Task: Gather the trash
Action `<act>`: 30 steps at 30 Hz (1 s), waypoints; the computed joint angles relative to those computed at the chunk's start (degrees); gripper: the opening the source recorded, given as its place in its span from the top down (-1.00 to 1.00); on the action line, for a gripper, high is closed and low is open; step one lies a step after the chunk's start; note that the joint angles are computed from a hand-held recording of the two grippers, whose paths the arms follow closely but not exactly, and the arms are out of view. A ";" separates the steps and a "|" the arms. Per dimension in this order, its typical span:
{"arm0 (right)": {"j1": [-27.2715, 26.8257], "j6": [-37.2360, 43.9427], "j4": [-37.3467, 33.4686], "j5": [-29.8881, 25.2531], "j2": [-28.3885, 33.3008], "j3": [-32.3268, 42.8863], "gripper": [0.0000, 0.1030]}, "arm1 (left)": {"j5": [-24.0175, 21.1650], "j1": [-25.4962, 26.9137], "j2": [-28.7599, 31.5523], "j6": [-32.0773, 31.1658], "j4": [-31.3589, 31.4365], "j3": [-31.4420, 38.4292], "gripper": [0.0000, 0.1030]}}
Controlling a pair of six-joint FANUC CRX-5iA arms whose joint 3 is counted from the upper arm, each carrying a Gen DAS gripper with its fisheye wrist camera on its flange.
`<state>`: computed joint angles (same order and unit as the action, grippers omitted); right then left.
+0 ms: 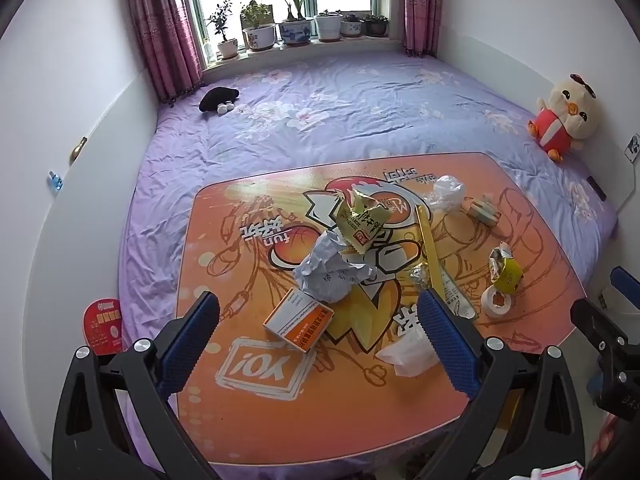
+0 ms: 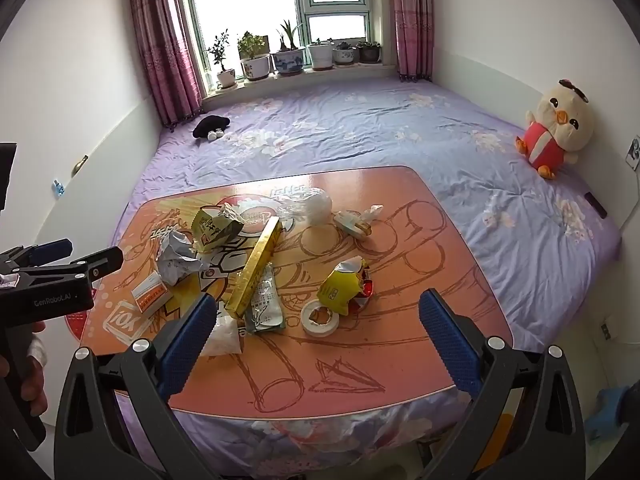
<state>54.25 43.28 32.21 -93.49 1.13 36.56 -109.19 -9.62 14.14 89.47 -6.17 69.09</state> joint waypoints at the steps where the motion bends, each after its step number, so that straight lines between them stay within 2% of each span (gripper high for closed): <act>1: 0.06 -0.11 0.00 0.04 -0.02 -0.09 -0.95 | -0.04 -0.04 -0.10 0.07 -0.01 -0.14 -0.91; 30: 0.13 -1.05 -0.14 0.71 -0.06 -0.58 -0.95 | -1.13 0.63 0.89 -0.05 0.97 1.37 -0.91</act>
<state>54.38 42.23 32.06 -92.78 1.07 35.98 -110.31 -8.99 15.04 89.42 -5.20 70.45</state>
